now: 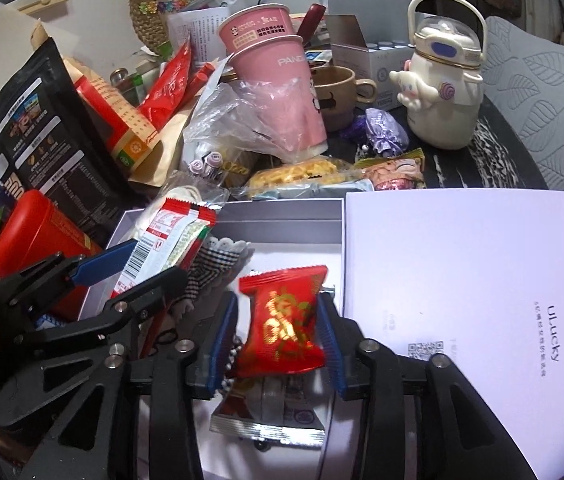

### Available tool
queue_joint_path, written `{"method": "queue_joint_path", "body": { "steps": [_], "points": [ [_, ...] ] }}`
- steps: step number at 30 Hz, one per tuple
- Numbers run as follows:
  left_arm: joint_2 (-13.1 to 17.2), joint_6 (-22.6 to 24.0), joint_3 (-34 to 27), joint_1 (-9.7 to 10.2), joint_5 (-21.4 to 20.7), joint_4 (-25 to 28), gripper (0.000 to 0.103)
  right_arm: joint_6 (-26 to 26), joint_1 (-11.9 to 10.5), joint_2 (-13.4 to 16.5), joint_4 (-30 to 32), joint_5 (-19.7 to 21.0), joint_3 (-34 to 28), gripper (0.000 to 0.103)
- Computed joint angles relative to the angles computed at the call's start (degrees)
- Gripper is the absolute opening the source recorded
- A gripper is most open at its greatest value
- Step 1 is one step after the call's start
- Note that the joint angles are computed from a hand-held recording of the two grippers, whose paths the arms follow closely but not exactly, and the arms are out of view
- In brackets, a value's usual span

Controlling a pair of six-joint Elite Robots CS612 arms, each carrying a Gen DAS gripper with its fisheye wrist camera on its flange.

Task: Organize soft objects
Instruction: 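Open the right tool dropping the candy packet into the box while the left tool releases the noodle packet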

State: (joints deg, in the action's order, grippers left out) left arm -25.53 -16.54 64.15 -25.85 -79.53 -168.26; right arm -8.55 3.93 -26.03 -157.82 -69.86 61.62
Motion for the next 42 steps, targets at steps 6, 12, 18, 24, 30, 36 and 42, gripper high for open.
{"method": "queue_joint_path", "body": {
  "steps": [6, 12, 18, 24, 30, 36, 42],
  "points": [
    [-0.5, 0.8, 0.6, -0.3, 1.4, -0.8, 0.046, -0.3, -0.1, -0.9, -2.2, -0.6, 1.5, 0.045],
    [-1.2, -0.3, 1.9, -0.52, 2.7, -4.0, 0.046, 0.0, -0.3, -1.8, -4.8, -0.1, 3.0, 0.045],
    [-2.0, -0.2, 2.1, -0.82, 3.4, -2.4, 0.049, 0.3, -0.3, -2.5, -6.5, 0.4, 4.1, 0.045],
    [-3.0, -2.2, 2.7, -1.32, 5.9, 0.5, 0.05, 1.7, -0.5, -3.5, -8.4, 0.9, 5.7, 0.045],
    [-5.1, -3.0, 5.6, -2.29, 9.4, -1.4, 0.052, 2.9, -0.7, -5.6, -11.3, 0.9, 8.8, 0.046],
    [-7.8, -2.6, 9.1, -3.08, 11.7, -4.6, 0.053, 3.0, -0.8, -8.5, -15.9, 0.8, 13.1, 0.047],
    [-10.4, -1.9, 12.8, -3.86, 13.2, -9.2, 0.053, 2.5, -0.7, -11.5, -20.9, 0.4, 17.6, 0.047]
  ]
}}
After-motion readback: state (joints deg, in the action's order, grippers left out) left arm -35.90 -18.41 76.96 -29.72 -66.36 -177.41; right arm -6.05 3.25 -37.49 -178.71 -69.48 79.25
